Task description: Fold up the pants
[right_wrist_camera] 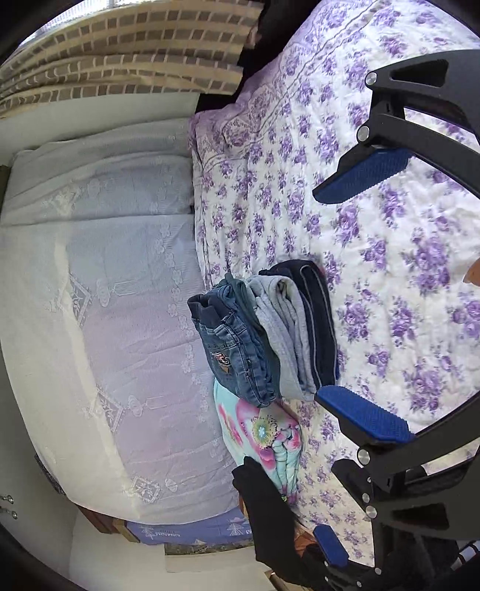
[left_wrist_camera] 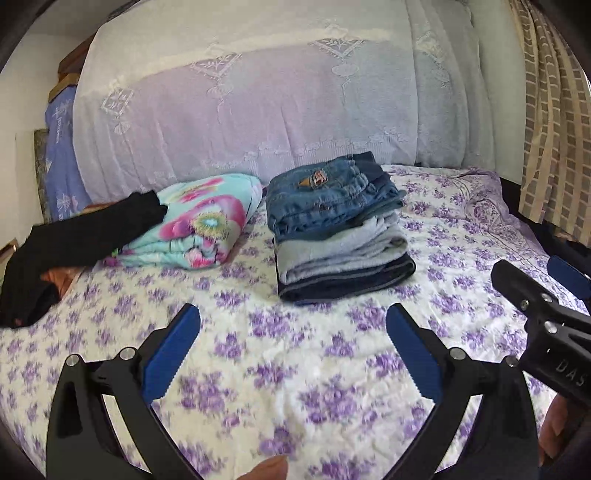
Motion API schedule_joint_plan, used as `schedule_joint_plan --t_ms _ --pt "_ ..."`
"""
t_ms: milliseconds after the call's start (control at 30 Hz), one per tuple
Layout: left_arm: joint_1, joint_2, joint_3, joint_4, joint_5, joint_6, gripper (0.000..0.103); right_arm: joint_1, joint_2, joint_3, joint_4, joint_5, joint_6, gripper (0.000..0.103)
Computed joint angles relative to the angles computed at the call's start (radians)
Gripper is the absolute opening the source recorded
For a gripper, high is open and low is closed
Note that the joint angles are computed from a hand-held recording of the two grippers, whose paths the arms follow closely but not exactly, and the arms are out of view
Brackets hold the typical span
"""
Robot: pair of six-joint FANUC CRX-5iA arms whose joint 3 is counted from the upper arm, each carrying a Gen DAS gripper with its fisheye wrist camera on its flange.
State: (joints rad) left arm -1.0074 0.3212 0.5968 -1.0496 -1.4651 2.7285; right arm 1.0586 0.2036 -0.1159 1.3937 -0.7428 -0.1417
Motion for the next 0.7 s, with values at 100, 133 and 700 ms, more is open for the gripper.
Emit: schedule_joint_plan --t_ms 100,133,700 --pt "-0.013 -0.031 -0.05 0.028 0.01 0.062 0.099 0.033 -0.013 -0.022 0.023 -0.054 0.028 0.099" --pt "-0.018 -0.041 -0.065 0.031 0.011 0.082 0.099 0.039 -0.02 -0.031 0.037 -0.062 0.03 0.099" --pt "-0.088 -0.03 -0.039 -0.062 -0.141 0.147 0.099 0.084 -0.034 -0.072 0.021 -0.082 0.011 0.099"
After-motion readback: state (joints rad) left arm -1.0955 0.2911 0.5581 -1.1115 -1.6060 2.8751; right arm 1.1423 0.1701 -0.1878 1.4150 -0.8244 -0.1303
